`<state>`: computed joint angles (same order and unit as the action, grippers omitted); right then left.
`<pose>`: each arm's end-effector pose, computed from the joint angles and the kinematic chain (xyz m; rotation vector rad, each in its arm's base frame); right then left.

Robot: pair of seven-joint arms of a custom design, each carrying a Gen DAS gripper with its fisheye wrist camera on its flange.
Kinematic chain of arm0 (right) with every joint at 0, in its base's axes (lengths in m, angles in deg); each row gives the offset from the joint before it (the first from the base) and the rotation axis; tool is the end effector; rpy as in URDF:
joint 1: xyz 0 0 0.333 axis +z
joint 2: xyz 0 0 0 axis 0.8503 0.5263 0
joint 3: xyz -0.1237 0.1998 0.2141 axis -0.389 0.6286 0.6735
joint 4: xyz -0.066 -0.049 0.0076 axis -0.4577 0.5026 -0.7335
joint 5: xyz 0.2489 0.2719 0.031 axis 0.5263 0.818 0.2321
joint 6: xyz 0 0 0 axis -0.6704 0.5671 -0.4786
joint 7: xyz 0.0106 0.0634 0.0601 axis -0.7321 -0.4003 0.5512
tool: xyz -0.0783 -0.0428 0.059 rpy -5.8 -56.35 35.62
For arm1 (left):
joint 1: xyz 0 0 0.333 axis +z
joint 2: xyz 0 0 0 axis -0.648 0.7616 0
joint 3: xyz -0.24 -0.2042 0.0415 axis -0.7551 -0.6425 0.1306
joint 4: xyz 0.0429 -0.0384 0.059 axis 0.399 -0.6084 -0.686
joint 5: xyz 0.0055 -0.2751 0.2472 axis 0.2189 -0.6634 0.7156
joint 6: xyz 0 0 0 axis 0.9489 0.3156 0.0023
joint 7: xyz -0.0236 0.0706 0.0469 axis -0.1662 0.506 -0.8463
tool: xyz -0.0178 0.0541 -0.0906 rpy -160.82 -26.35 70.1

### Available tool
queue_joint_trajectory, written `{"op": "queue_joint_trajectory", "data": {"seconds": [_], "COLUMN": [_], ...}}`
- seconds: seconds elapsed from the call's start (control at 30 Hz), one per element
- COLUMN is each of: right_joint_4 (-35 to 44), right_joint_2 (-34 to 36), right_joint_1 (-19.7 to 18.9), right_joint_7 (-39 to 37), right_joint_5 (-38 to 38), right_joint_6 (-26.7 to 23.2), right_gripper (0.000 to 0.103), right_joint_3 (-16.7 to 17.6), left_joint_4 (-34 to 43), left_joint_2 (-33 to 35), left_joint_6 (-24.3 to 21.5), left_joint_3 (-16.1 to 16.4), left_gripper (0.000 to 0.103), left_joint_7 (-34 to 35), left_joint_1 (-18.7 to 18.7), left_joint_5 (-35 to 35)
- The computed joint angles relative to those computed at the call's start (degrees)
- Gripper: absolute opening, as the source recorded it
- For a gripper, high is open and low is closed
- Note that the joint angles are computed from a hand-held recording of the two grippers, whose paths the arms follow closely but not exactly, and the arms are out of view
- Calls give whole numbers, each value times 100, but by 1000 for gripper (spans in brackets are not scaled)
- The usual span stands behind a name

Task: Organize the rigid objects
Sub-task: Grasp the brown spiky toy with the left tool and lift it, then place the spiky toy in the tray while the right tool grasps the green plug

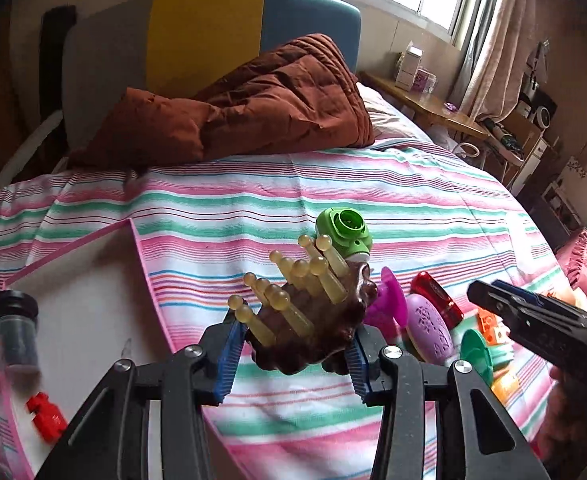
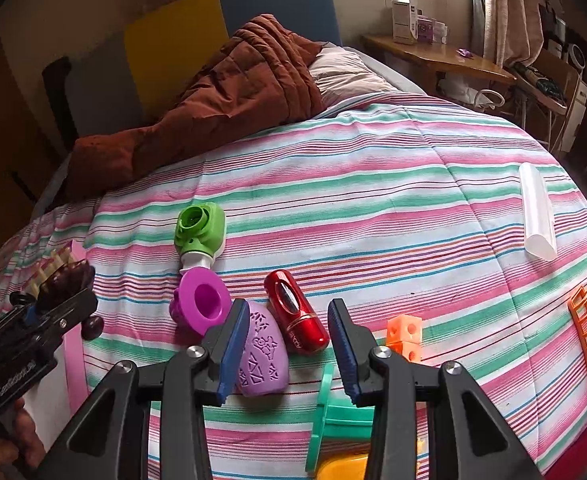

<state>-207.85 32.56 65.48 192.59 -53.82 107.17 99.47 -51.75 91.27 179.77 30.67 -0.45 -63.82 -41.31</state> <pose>0.3999 0.2105 0.4297 -1.5400 2.0823 -0.5131 0.4507 -0.3762 0.4301 -1.6689 2.1202 -0.9137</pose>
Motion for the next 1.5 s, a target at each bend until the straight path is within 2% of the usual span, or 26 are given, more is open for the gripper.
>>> {"op": "queue_joint_trajectory", "data": {"seconds": [0.07, 0.17, 0.3, 0.4, 0.53, 0.7, 0.77, 0.93, 1.03, 1.13, 1.33, 1.5], "right_joint_4": [22, 36, 487, 1000, 1844, 2823, 3070, 3092, 3068, 2966, 3127, 3147], "right_joint_2": [32, 171, 522, 1010, 1832, 2678, 2905, 2970, 2947, 2823, 2648, 2516], "right_joint_1": [13, 276, 266, 446, 749, 1129, 1223, 1750, 1905, 2053, 2241, 2266], "right_joint_7": [-12, -449, -675, -953, -1455, -1787, -2113, -1824, -1813, -1497, -1152, -1218], "right_joint_5": [-33, 487, 455, 464, 732, 916, 1160, 790, 768, 442, -369, -386], "right_joint_6": [101, 421, 418, 363, -65, -935, -1153, -1152, -1164, -1043, -998, -831], "right_gripper": [41, 41, 42, 47, 54, 54, 53, 52, 52, 52, 52, 52], "right_joint_3": [10, -198, -96, -270, -567, -916, -977, -1472, -1622, -1763, -1678, -1497], "left_joint_4": [-400, -1110, -1843, -2366, -2998, -3657, -3839, -4126, -4233, -4276, -4303, -4382], "left_joint_2": [-375, -979, -1641, -2120, -2778, -3452, -3624, -3865, -3934, -3935, -3808, -3955], "left_joint_6": [121, 335, 510, 575, 572, 483, 443, 414, 450, 520, 703, 718], "left_joint_3": [53, -16, -191, -227, -333, -205, -158, -178, -170, -221, -135, -284], "left_gripper": [46, 46, 46, 46, 46, 46, 46, 46, 46, 46, 46, 46], "left_joint_7": [-242, -394, -675, -599, -593, -350, -284, -201, -109, -14, 167, 182], "left_joint_1": [1, 205, 618, 815, 1146, 1153, 1157, 1232, 1185, 1164, 929, 1000], "left_joint_5": [232, 270, 395, 114, -157, -771, -1001, -1333, -1486, -1559, -1808, -1822]}}
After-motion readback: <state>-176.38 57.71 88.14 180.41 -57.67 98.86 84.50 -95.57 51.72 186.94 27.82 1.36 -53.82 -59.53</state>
